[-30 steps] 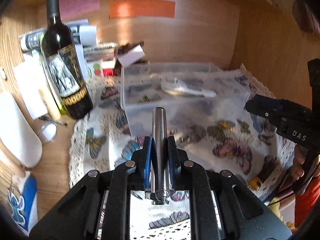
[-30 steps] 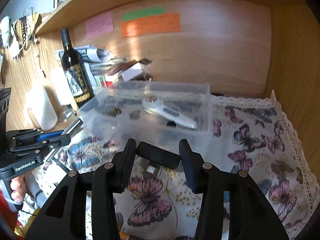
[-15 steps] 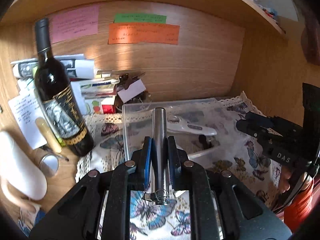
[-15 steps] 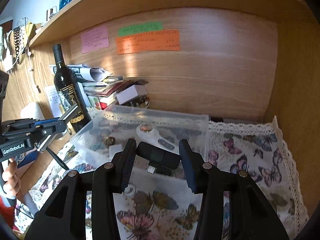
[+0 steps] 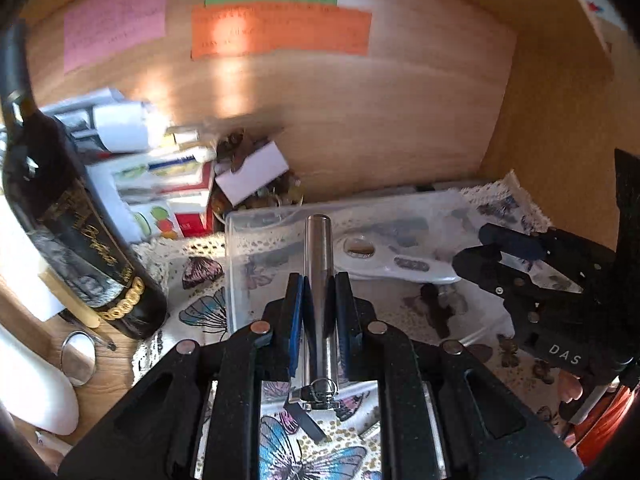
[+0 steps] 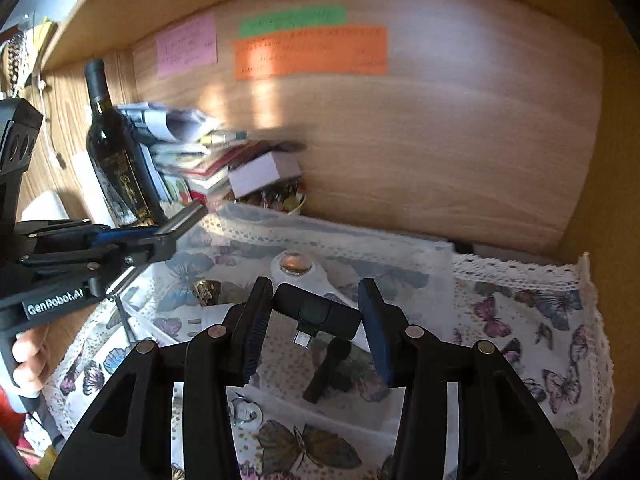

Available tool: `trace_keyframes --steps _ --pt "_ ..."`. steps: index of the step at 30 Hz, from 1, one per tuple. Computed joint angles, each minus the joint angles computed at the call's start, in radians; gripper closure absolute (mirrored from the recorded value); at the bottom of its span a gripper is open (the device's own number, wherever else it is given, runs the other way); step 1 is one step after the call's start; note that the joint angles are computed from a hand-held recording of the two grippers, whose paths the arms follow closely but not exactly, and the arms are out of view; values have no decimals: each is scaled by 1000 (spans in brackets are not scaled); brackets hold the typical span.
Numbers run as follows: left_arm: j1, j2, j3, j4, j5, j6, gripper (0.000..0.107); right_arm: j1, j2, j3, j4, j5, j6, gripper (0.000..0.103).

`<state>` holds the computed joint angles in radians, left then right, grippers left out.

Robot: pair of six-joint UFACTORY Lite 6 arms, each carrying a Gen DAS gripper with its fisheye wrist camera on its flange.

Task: Organize rigid objects
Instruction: 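Carry the rod and charger over the clear box and release both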

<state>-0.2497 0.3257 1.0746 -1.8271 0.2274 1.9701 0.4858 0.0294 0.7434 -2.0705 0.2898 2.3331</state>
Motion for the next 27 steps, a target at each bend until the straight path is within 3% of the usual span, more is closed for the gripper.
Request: trace_keyframes --steps 6,11,20,27 --pt "10 142 121 287 -5 -281 92 -76 169 108 -323 -144 287 62" --pt "0 169 135 317 -21 -311 92 -68 206 134 -228 -149 188 61" --pt "-7 30 16 107 -4 -80 92 -40 121 85 -29 -111 -7 61" --pt "-1 -189 -206 -207 10 240 84 58 -116 -80 261 0 -254 57"
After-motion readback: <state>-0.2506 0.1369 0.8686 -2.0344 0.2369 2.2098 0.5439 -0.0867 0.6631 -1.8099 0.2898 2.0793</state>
